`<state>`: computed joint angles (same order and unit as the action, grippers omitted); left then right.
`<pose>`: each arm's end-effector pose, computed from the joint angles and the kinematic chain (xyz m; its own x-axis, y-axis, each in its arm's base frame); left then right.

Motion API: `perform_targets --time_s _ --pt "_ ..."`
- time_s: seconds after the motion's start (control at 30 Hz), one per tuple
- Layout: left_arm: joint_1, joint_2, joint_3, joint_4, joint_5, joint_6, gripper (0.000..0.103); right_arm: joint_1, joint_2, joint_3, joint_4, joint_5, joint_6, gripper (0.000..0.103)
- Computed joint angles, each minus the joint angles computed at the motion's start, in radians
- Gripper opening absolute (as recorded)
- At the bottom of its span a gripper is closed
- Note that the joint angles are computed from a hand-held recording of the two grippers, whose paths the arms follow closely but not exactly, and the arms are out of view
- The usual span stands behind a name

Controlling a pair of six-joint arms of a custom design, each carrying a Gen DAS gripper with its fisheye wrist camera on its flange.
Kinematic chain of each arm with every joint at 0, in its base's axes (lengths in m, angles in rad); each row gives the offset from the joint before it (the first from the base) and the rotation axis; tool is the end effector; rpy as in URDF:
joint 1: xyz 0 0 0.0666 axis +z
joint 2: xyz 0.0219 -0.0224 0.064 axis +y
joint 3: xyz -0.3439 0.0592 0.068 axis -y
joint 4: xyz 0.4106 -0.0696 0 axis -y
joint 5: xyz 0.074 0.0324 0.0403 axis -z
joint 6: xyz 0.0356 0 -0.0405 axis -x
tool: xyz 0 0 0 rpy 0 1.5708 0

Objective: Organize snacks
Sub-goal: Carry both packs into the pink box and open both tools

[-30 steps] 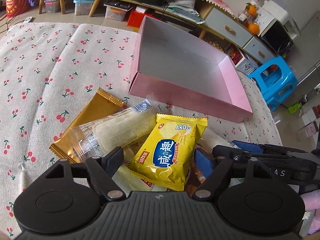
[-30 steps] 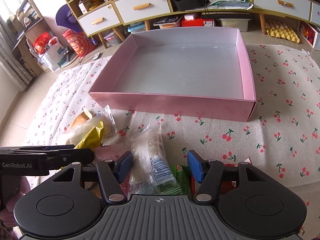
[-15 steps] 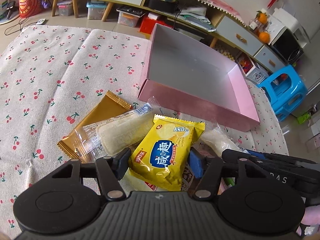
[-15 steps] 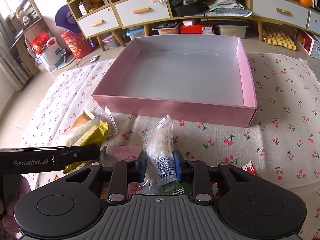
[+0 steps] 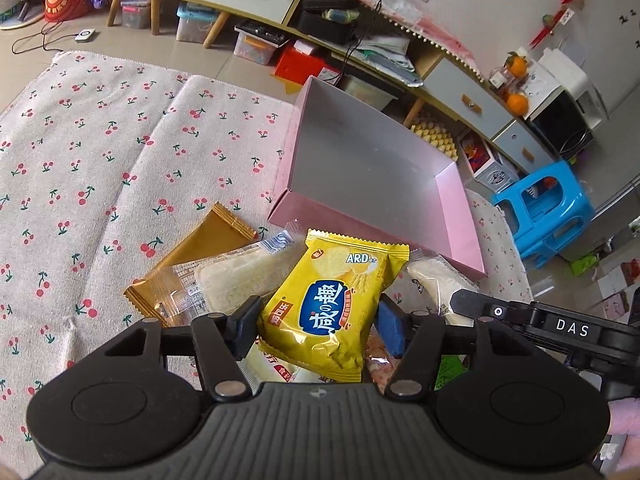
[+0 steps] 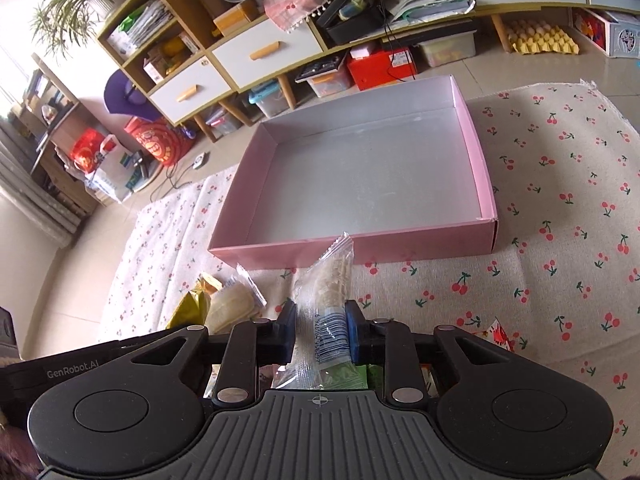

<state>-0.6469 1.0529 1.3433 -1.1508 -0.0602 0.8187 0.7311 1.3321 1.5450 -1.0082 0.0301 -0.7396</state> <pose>0.3006 -0.2249 0.4975 -0.8298 -0.2868 -0.4788 -0.0521 0.8940 -0.4451 0.3617 0.3224 0.4892 -0.8319 0.1588 -0.5317 -0.1232 0.8814 0.4560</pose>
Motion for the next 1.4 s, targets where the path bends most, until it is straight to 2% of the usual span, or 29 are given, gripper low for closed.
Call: perform_targets --time_s 0.17,0.27,0.43,0.63,0.77,0.97,1.2,1.3,1.37,1.4 --pt "-0.001 0.015 0.023 0.012 -0.025 0.019 0.056 -0.022 -0.020 -0.008 0.041 -0.029 -0.062 0.024" --pt "0.003 0.053 0.068 0.008 -0.053 0.004 0.056 -0.040 -0.028 -0.004 0.060 -0.040 -0.084 0.024" --pt "0.011 0.133 0.146 0.039 -0.096 -0.065 0.056 -0.069 0.003 0.029 0.075 0.019 -0.066 0.024" --pt "0.016 0.220 0.187 0.117 -0.138 -0.190 0.057 -0.113 0.040 0.020 0.130 0.023 -0.066 0.024" --pt "0.023 0.267 0.202 0.145 -0.146 -0.231 0.057 -0.128 0.046 -0.003 0.165 0.031 -0.042 0.024" --pt "0.028 0.284 0.188 0.194 -0.183 -0.292 0.057 -0.136 0.070 -0.002 0.173 0.031 -0.015 0.024" --pt "0.017 0.286 0.183 0.173 -0.219 -0.343 0.057 -0.131 0.091 0.014 0.163 0.042 0.001 0.025" --pt "0.018 0.282 0.177 0.172 -0.216 -0.357 0.061 -0.127 0.087 0.012 0.172 0.049 0.002 0.029" --pt "0.018 0.279 0.177 0.168 -0.215 -0.363 0.073 -0.132 0.082 0.011 0.176 0.042 -0.017 0.043" --pt "0.018 0.279 0.177 0.167 -0.214 -0.364 0.074 -0.133 0.075 0.005 0.184 0.042 -0.025 0.048"
